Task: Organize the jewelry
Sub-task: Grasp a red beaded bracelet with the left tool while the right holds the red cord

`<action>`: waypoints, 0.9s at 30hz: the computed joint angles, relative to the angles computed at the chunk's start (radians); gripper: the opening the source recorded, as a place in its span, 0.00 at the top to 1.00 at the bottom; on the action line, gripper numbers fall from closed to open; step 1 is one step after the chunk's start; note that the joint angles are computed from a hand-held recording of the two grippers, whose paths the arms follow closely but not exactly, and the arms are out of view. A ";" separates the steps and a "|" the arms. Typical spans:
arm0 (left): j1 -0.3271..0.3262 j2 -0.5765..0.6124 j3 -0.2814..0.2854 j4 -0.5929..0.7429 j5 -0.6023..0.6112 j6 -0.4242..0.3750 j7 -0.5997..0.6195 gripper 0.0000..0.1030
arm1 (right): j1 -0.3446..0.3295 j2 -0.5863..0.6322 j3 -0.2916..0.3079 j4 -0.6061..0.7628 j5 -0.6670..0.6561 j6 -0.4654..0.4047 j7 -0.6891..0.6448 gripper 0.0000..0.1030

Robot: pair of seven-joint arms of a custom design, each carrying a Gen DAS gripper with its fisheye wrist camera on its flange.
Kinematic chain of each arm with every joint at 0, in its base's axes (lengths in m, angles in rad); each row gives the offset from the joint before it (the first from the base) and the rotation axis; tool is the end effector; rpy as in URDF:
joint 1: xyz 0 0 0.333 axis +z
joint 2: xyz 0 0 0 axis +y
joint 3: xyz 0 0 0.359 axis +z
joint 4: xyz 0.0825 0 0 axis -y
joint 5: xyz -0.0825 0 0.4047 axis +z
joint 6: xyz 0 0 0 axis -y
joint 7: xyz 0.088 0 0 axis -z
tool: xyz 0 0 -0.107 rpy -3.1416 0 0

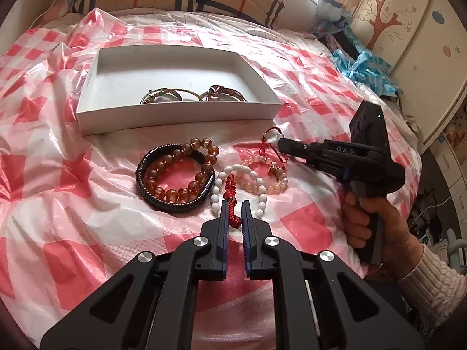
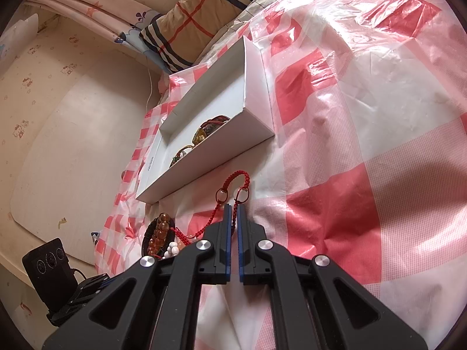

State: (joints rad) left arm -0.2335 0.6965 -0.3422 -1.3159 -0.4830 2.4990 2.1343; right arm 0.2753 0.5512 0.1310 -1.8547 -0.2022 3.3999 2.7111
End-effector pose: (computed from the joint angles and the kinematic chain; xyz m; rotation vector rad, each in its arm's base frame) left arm 0.7305 -0.3730 0.4242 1.2274 -2.5911 1.1333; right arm 0.6655 0.2931 0.3691 -1.0308 1.8780 -0.0111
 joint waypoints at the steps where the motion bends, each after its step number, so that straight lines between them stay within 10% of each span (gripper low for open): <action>1: 0.014 -0.002 -0.012 -0.004 -0.022 0.005 0.004 0.92 | 0.016 -0.001 -0.016 0.001 0.006 -0.001 -0.004 0.96; 13: -0.008 -0.042 0.028 -0.056 -0.005 0.133 -0.085 0.92 | 0.283 -0.055 -0.270 -0.056 0.188 0.057 -0.151 0.96; 27: -0.031 -0.126 0.048 -0.165 0.105 0.264 -0.150 0.92 | 0.357 -0.166 -0.246 -0.151 0.363 0.095 -0.274 0.96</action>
State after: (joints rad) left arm -0.2644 0.5702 -0.2940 -1.4808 -0.3775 2.7625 1.9840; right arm 0.6319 0.3848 -0.1149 -2.0057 0.1606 3.4946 2.4373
